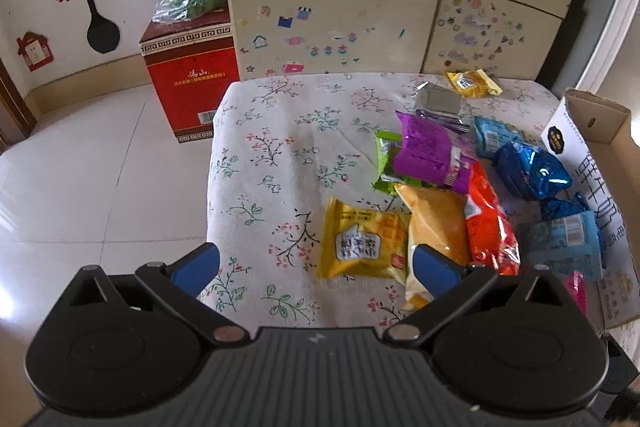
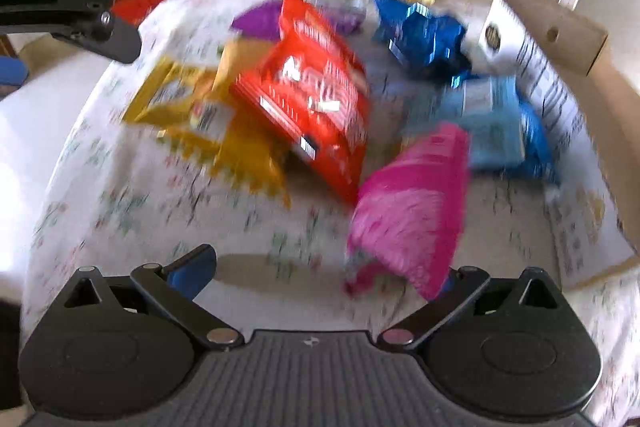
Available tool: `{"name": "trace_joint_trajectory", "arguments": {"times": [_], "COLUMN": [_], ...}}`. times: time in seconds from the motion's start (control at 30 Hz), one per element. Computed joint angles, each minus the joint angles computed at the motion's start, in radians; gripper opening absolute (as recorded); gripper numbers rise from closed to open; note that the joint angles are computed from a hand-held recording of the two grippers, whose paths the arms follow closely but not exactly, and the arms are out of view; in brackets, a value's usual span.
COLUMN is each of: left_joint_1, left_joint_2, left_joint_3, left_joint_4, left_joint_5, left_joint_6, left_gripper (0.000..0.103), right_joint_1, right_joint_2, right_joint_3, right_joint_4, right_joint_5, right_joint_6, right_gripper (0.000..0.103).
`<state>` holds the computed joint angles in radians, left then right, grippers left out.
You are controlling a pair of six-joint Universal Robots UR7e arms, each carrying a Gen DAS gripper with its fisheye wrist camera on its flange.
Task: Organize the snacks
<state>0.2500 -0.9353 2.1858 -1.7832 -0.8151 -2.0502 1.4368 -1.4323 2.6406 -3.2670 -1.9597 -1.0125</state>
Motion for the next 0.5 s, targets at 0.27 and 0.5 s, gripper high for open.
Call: {"name": "trace_joint_trajectory", "arguments": {"times": [0.27,0.5], "left_joint_1": [-0.021,-0.042], "left_joint_2": [-0.004,0.010], "left_joint_3": [0.004,-0.012], "left_joint_4": [-0.008,-0.014], "left_joint_5": [-0.025,-0.031], "left_joint_6": [-0.019,-0.018], "left_gripper": [0.102,0.102], "right_joint_1": [-0.033,0.006], "right_joint_2": [-0.271,-0.310], "right_joint_3": [-0.004,-0.042], "right_joint_4": [0.246,0.223], "right_joint_5": [0.093,0.158], "right_joint_6": [0.095,0.049], "right_gripper": [0.103,0.103]}}
